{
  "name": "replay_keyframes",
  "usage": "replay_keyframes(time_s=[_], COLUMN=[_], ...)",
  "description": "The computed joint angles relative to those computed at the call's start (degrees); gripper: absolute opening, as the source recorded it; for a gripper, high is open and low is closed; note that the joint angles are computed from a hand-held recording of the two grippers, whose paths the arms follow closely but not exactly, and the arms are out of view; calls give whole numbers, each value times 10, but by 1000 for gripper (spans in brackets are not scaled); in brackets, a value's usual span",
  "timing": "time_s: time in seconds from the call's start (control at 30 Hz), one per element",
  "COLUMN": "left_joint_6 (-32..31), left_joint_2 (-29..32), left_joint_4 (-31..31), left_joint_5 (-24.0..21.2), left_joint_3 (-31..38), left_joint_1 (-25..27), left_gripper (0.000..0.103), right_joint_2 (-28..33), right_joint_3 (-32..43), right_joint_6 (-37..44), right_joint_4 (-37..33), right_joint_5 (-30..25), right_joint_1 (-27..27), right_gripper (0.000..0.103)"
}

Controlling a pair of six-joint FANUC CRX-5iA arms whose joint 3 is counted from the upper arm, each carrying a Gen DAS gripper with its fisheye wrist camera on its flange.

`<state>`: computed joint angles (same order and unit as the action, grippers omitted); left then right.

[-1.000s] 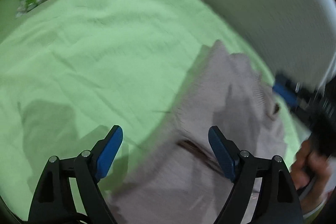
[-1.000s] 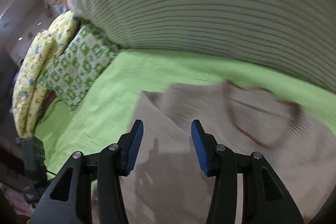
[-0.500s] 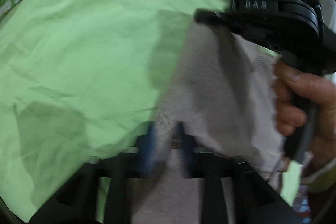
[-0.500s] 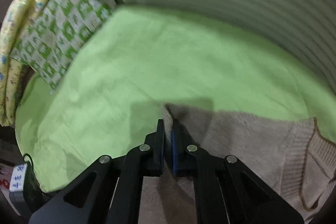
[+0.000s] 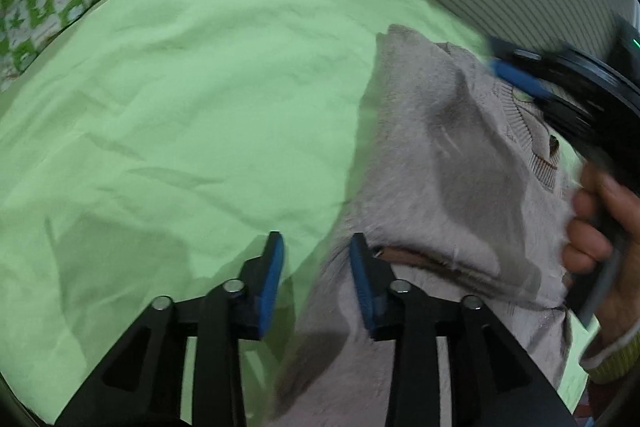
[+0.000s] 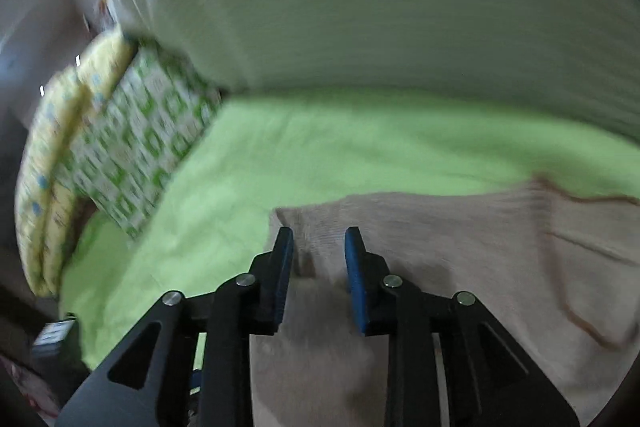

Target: Fold small clothes

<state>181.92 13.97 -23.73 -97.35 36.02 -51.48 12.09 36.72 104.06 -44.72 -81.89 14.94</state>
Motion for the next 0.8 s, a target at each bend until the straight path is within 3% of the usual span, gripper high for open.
replay_keyframes(time_s=[0.13,0.23,0.33,0.4,0.5,0.57,0.67,0.77,0.8], left_joint_6=[15,-14,-33,-42,-26,-23,-32,-37,-41], left_joint_2=[1,27,64,79,58,58,66,72,76], left_joint_4=[-7,-18,-25,-18,-5,-11,-15,-6,-2], left_joint_5=[-23,-51,-79,-90,-100,-108,-135,-143,-140], left_joint_3=[14,57,106,118,85,83,94,94,93], left_joint_1=[-23,-40,-55,-56,-62,-63,-66,-60,-52], left_gripper=[37,38,48,50,50,50,50,50,50], right_joint_2=[-71,-122,-173,-185,-174,-168,-167,-147,-144], right_joint_3=[-73,-140,-221,-249,-251,-248,-261,-252,-252], right_joint_6=[34,37,-10,-43,-59,-49,-59,-46,-38], right_joint_4=[-22,53,130,148,143,139,192,195,206], right_joint_5=[-2,14,65,78,69,66,89,61,61], right_joint_1=[-80,-117,-173,-207,-252,-255,-217,-202,-193], right_gripper=[29,29,34,42,43,43,43,41,21])
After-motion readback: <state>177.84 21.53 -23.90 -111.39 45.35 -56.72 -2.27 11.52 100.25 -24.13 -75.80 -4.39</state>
